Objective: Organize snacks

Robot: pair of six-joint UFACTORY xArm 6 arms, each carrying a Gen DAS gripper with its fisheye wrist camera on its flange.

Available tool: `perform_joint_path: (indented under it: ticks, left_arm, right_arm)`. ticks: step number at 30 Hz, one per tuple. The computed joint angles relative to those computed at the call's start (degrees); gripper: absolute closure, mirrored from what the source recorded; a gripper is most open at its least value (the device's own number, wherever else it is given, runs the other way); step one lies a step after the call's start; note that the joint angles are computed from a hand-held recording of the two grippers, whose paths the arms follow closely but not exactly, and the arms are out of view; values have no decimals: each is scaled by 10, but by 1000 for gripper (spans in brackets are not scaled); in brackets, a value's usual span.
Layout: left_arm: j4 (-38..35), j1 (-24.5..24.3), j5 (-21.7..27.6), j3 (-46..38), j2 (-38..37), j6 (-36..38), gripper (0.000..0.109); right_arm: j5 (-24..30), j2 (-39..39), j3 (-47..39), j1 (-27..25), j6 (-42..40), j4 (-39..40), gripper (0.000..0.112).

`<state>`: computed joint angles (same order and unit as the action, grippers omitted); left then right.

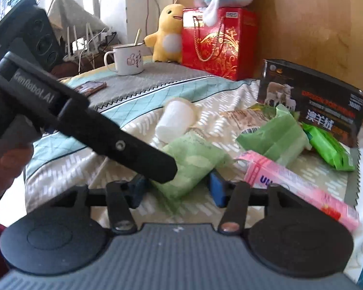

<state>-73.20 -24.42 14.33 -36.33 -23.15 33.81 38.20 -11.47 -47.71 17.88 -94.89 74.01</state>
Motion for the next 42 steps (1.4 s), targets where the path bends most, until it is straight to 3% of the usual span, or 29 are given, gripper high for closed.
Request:
perform_joint_path:
  ticks: [6, 9, 21, 27, 31, 33, 36, 40, 42]
  left_arm:
    - [-11, -4, 4, -14, -10, 28, 48]
    - [19, -4, -5, -43, 7, 24, 48]
    - [59, 45, 5, -310, 215, 67, 47]
    - [163, 76, 22, -476, 359, -22, 47]
    - [258, 94, 35, -550, 434, -130, 47]
    - [306, 103, 40, -556, 444, -186, 47]
    - [223, 111, 26, -494, 396, -121, 45]
    - [94, 118, 3, -359, 282, -9, 39]
    - [38, 122, 9, -289, 224, 38, 39]
  right_arm:
    - [-8, -38, 28, -4, -22, 42, 66]
    - [16, -31, 10, -21, -18, 70, 68]
    - [-51, 115, -181, -18, -104, 205, 70]
    - [-93, 245, -347, -13, -72, 181, 70]
    - [-107, 333, -451, -10, 43, 79, 68]
    - [-119, 358, -477, -4, 105, 20, 59]
    - [-137, 337, -450, 1, 71, 50, 58]
    - [-75, 264, -366, -24, 45, 89, 57]
    - [-8, 221, -315, -41, 66, 71, 57]
